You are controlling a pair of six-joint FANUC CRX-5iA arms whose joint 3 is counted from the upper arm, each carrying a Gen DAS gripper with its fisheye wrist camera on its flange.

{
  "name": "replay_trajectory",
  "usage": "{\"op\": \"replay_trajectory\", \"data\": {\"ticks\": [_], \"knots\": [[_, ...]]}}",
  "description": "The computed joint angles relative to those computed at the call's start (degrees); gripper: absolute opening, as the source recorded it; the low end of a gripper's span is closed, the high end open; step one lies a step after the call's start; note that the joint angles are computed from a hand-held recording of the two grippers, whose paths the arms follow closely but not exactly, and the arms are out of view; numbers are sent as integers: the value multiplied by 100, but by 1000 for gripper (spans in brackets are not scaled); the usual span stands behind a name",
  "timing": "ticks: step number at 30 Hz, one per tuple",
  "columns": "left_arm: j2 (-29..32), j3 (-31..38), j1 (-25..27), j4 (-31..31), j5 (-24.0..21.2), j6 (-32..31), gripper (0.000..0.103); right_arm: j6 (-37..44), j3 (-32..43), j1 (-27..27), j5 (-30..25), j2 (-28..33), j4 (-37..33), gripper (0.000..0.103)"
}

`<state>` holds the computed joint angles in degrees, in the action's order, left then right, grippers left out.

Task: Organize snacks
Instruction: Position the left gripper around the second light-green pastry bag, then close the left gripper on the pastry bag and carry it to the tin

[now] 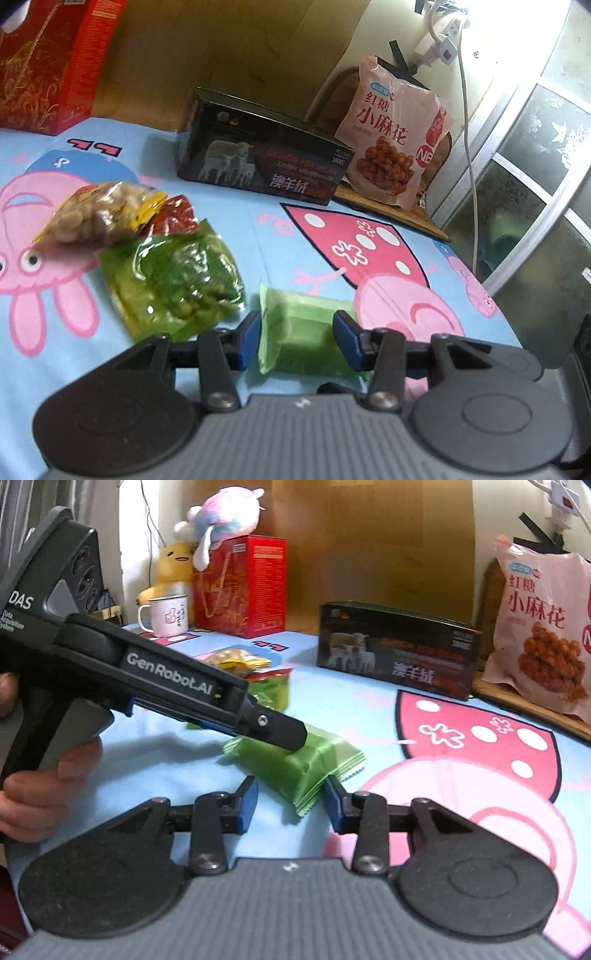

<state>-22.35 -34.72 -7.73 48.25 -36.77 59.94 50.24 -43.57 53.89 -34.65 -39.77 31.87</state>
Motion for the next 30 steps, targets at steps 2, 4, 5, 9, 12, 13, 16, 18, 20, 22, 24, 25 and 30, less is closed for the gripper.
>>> {"op": "replay_trajectory", "data": {"ticks": [2,4,5,9,12,13,16,18,20,22,24,25,30], "knots": [[-27,-87,-15,138,79,-121,44,-139,-29,31,-11,21,129,45],[-54,-122,-51,135,161,-184,44,-129,-4,-32,40,32,13,45],[-69,-145,-82,127,219,-212,44,-163,-8,-50,50,27,0,45],[-97,-202,-137,187,318,-301,43,-204,-11,-72,81,22,-43,45],[-109,-187,-145,129,322,-221,42,-440,-98,-9,80,10,214,37],[-102,-148,-135,59,300,-162,42,-614,-143,-5,90,11,373,31],[-82,-141,-120,253,274,-330,42,-838,-201,-116,241,20,537,26],[-64,-122,-109,352,304,-362,42,-961,-245,-202,399,21,660,26],[-35,-94,-95,460,333,-400,42,-1062,-281,-277,555,46,814,26],[-22,-71,-104,589,416,-493,42,-1223,-340,-371,749,76,1060,26],[3,-44,-106,693,467,-570,42,-1403,-391,-484,957,107,1308,26],[24,-28,-107,754,489,-615,42,-1489,-411,-555,1072,128,1415,26],[291,227,-107,878,483,-701,42,-1748,-415,-946,1659,313,1834,24]]}}
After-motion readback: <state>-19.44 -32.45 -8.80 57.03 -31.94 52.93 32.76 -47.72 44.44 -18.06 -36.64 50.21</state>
